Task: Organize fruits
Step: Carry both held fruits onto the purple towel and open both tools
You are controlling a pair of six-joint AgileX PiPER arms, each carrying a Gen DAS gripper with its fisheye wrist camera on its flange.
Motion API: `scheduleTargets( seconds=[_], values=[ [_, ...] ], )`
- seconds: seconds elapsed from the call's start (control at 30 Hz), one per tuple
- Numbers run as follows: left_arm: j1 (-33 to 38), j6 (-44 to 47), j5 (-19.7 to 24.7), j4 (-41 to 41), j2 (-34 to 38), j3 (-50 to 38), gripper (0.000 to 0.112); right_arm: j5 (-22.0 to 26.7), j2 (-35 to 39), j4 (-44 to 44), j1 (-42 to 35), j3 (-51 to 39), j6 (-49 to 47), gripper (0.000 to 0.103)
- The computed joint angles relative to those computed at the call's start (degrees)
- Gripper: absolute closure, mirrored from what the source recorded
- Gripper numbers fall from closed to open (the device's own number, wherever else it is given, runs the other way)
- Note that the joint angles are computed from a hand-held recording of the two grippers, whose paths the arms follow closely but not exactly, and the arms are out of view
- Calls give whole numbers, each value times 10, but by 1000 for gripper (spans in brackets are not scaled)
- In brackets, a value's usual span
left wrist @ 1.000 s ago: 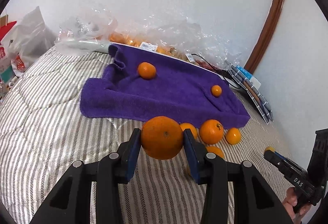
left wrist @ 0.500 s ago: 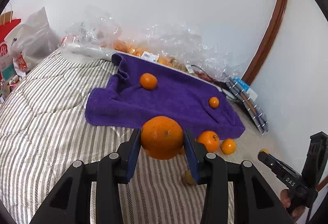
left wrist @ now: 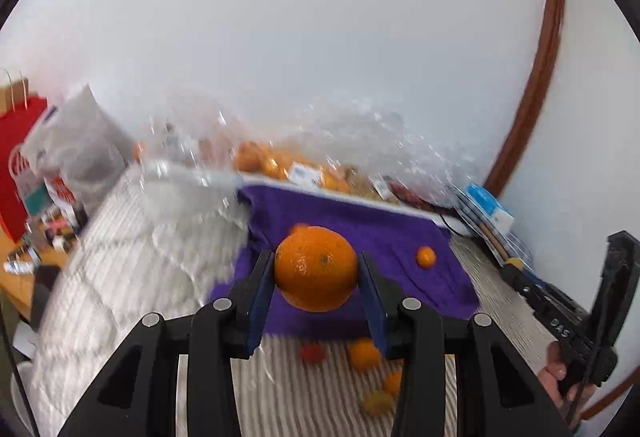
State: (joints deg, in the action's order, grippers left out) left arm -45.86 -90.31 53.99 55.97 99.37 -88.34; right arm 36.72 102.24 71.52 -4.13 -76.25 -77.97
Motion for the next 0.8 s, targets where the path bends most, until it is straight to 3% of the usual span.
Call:
scheduleTargets(
  seconds=[0.1, 0.4, 0.53, 0.6, 0.8],
  values=[
    [23, 17, -3, 4, 18, -29, 73, -18, 21, -16, 18, -46, 18, 78],
    [100, 5, -107, -6, 79, -66, 73, -44, 131, -93, 46, -177, 113, 78],
    [122, -24, -159, 1, 95, -40, 73, -55, 162, -142, 44, -195, 145, 78],
    [131, 0, -167, -26, 99, -35, 73, -95, 161, -148, 48, -178, 130, 78],
    [144, -52, -190, -4, 95, -7, 73, -94, 186, -217, 50, -213, 195, 78]
  ],
)
